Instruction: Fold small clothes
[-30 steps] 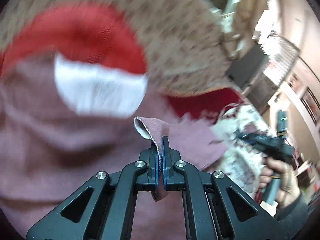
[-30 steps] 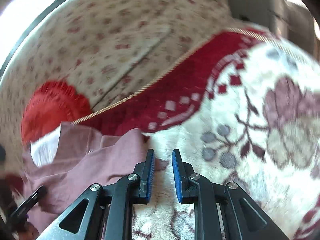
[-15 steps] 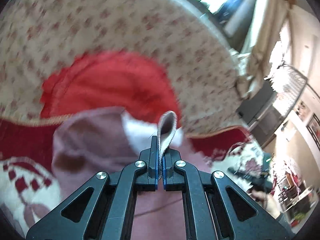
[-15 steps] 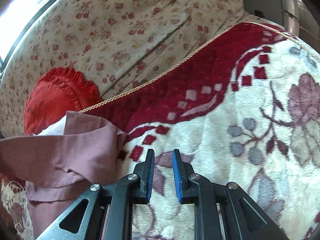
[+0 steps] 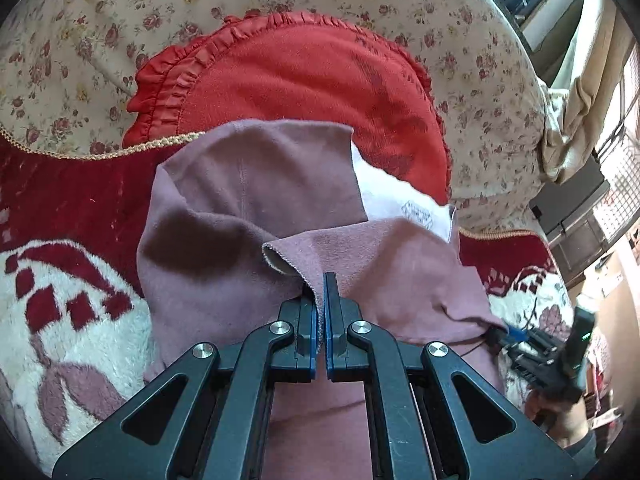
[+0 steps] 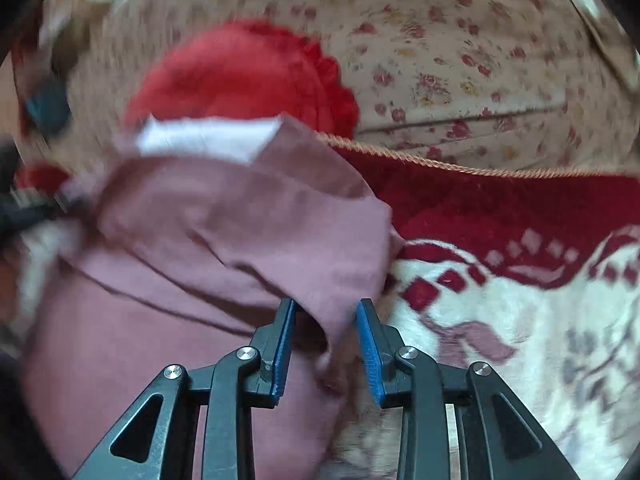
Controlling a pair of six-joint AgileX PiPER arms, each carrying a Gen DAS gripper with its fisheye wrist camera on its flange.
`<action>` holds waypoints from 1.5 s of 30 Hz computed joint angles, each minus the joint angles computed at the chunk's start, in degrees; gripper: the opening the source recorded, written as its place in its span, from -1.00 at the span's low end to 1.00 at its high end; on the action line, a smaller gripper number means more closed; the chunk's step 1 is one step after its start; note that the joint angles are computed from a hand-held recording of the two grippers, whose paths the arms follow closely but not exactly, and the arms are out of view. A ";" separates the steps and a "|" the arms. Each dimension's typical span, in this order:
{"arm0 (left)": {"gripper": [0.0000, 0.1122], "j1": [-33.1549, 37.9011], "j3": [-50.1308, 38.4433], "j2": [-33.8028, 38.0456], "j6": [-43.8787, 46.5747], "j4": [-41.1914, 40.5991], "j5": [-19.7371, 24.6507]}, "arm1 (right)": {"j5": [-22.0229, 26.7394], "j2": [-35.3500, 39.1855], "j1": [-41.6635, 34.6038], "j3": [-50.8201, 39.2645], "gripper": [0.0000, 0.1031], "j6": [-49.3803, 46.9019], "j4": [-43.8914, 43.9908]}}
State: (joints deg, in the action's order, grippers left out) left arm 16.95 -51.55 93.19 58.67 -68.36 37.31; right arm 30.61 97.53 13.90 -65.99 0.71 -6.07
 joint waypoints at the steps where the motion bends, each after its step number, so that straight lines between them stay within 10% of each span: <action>1: -0.98 0.42 -0.50 0.36 0.23 -0.68 0.66 | 0.68 0.90 0.84 -0.46 -0.42 3.44 -3.56; 15: -0.89 4.58 -6.68 8.84 -2.65 -4.01 9.23 | -0.07 4.75 3.84 -4.24 -0.41 10.18 -13.11; 26: -0.91 2.69 -5.25 6.51 -2.26 -1.84 1.11 | -1.70 3.85 1.23 -3.93 -0.67 5.47 -3.97; 34: -0.98 11.05 -4.19 4.66 -1.14 -3.24 15.68 | -2.11 1.61 -1.74 -1.93 -0.78 -3.77 5.30; 45: -0.98 5.88 -6.18 8.31 -7.56 4.13 3.89 | 1.43 2.85 0.43 -2.41 -0.64 -3.18 0.27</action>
